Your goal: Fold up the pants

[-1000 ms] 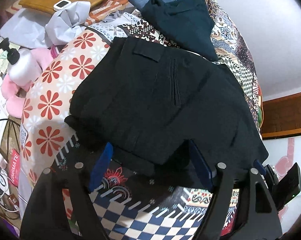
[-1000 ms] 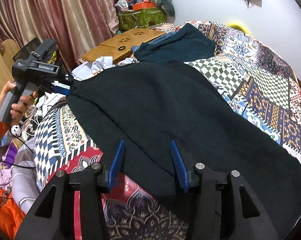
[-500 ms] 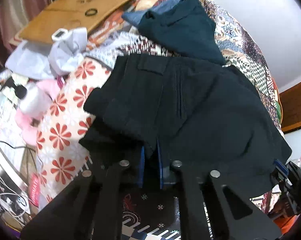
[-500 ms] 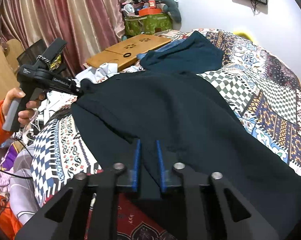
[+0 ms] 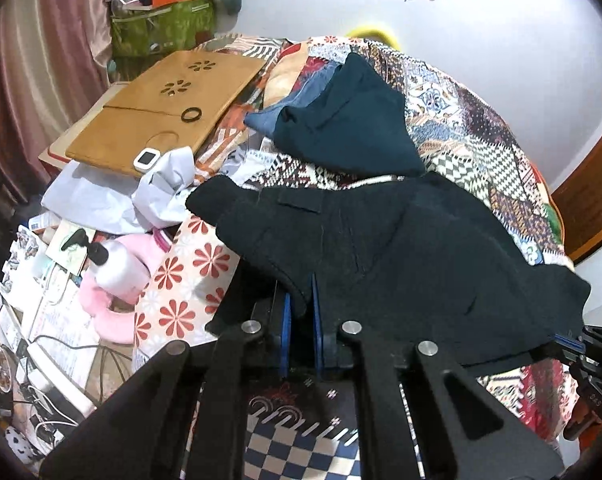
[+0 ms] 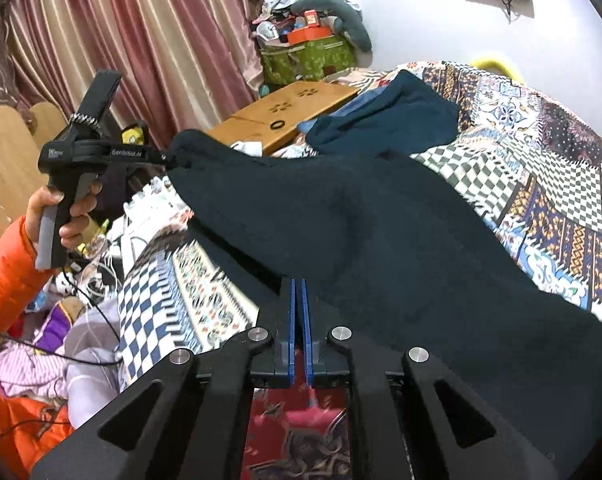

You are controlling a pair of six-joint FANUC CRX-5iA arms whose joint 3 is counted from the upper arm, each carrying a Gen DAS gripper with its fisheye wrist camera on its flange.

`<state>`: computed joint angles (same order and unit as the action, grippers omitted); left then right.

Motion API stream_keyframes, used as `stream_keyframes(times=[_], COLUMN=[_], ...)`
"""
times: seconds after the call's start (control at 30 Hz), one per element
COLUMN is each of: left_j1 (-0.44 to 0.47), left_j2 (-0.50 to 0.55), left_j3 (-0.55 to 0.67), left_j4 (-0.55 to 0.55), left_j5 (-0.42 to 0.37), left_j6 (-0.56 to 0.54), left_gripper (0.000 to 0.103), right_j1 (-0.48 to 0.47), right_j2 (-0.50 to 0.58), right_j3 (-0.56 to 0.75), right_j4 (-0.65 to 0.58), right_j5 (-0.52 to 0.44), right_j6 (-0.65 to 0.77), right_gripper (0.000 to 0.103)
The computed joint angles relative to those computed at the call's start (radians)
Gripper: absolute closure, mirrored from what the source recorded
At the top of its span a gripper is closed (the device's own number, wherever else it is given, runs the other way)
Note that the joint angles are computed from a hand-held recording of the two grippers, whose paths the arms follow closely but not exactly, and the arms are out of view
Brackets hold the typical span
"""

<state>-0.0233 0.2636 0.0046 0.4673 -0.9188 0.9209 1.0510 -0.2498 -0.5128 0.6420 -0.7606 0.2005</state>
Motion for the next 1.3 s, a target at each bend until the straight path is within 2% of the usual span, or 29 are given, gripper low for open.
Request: stream_keyframes(times=[0.13, 0.23, 0.33, 0.43, 0.47, 0.5, 0.57, 0.67, 0.8, 0.9, 0.97, 1.03, 1.1, 1.2, 1.3], left_j1=[0.008, 0.007, -0.002, -0.006, -0.004, -0.001, 0.008, 0.017, 0.0, -0.009, -0.018, -0.032, -0.052, -0.091, -0.13], left_j2=[0.036, 0.069, 0.071, 0.056, 0.056, 0.056, 0.056, 0.043, 0.0, -0.026, -0.038, -0.043, -0.039, -0.02, 0.004], left_j3=[0.004, 0.008, -0.007, -0.018, -0.015, -0.011, -0.004, -0.001, -0.004, -0.012, -0.013, -0.014, -0.013, 0.007, 0.023], left_j4=[-0.031, -0.059, -0.08, -0.093, -0.093, -0.094, -0.087, -0.093, -0.164, -0.168, -0.161, -0.143, -0.112, -0.11, -0.101], left_j5=[-0.037, -0.066, -0.054, -0.039, -0.048, -0.054, -0.071, -0.073, -0.018, 0.019, 0.037, 0.055, 0.063, 0.054, 0.04], left_j6=[0.041, 0.055, 0.052, 0.055, 0.057, 0.062, 0.065, 0.073, 0.085, 0.062, 0.043, 0.023, -0.011, -0.026, -0.042], left_gripper=[0.094, 0.093, 0.091, 0.088, 0.087, 0.084, 0.081, 0.073, 0.057, 0.044, 0.038, 0.028, 0.024, 0.024, 0.024], right_j1=[0.005, 0.019, 0.022, 0.033, 0.034, 0.033, 0.032, 0.028, 0.044, 0.13, 0.21, 0.316, 0.427, 0.612, 0.734], right_j2=[0.018, 0.016, -0.01, -0.044, -0.056, -0.077, -0.096, -0.123, -0.191, -0.277, -0.33, -0.398, -0.408, -0.471, -0.509], right_j3=[-0.008, -0.01, -0.015, -0.048, -0.06, -0.085, -0.105, -0.13, -0.179, -0.228, -0.247, -0.272, -0.252, -0.254, -0.254], right_j4=[-0.01, 0.017, 0.013, 0.087, 0.105, 0.132, 0.14, 0.085, -0.005, -0.002, 0.005, 0.021, -0.006, -0.04, -0.092], right_j5=[-0.001, -0.013, -0.012, -0.064, -0.078, -0.097, -0.145, -0.214, -0.271, -0.38, -0.49, -0.61, -0.797, -1.016, -1.154], right_j6=[-0.037, -0.058, -0.066, -0.154, -0.184, -0.238, -0.292, -0.34, -0.418, -0.55, -0.66, -0.787, -0.901, -1.096, -1.25], right_gripper=[0.1, 0.095, 0.094, 0.081, 0.073, 0.067, 0.063, 0.063, 0.063, 0.061, 0.061, 0.058, 0.052, 0.051, 0.051])
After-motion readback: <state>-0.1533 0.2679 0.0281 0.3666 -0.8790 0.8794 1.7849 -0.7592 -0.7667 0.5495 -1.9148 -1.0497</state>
